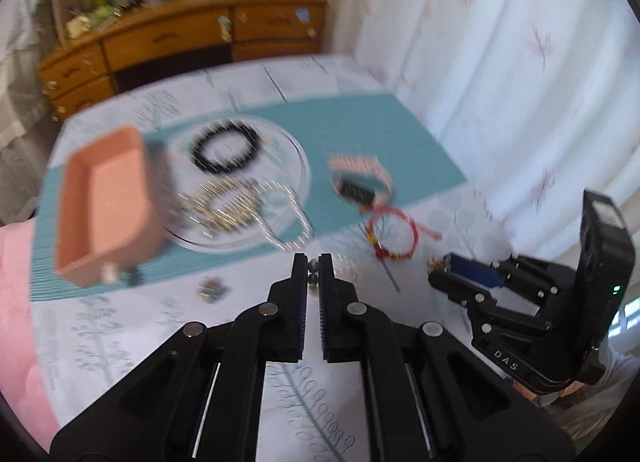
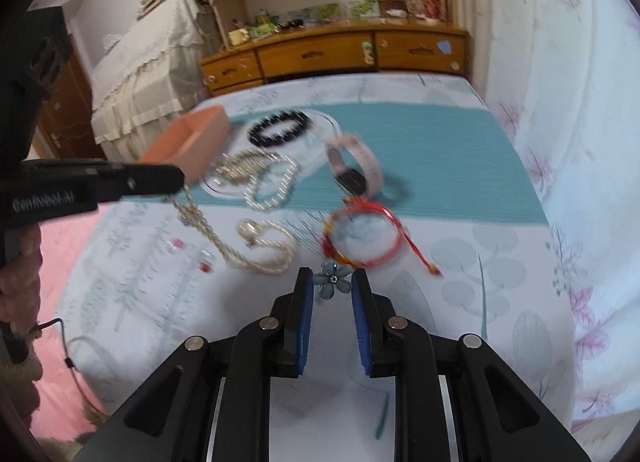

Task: Organize jewelry
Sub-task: 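Lift the pearl necklace with the left tool and carry it over the pink box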

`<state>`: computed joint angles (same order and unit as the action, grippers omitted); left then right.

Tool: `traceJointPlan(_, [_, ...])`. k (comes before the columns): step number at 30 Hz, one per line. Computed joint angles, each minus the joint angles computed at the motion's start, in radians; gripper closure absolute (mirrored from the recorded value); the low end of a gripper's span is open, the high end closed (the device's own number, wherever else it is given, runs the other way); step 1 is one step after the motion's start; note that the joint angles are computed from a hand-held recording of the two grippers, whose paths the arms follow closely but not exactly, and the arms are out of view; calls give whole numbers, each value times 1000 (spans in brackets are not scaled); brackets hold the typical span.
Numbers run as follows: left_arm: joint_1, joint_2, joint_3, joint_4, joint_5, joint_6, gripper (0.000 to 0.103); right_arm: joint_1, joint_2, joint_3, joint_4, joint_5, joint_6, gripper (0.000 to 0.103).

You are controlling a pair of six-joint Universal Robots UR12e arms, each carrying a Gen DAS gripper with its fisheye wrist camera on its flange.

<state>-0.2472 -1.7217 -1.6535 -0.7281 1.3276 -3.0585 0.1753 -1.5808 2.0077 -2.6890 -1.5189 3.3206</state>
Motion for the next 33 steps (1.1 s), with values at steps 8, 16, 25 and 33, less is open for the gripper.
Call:
traceJointPlan(8, [65, 55, 52, 72, 28, -85, 100, 15, 25, -144, 39, 86, -45, 84])
traceJointPlan(16, [108, 67, 137, 149, 91, -99, 100, 90, 111, -337, 34, 48, -124, 84])
traceJointPlan(25, [150, 20, 182, 157, 151, -112, 100, 147, 269, -576, 134, 85, -109, 84])
traceJointPlan(33, [154, -61, 163, 157, 182, -136, 100, 175, 411, -709, 268, 80, -100, 84])
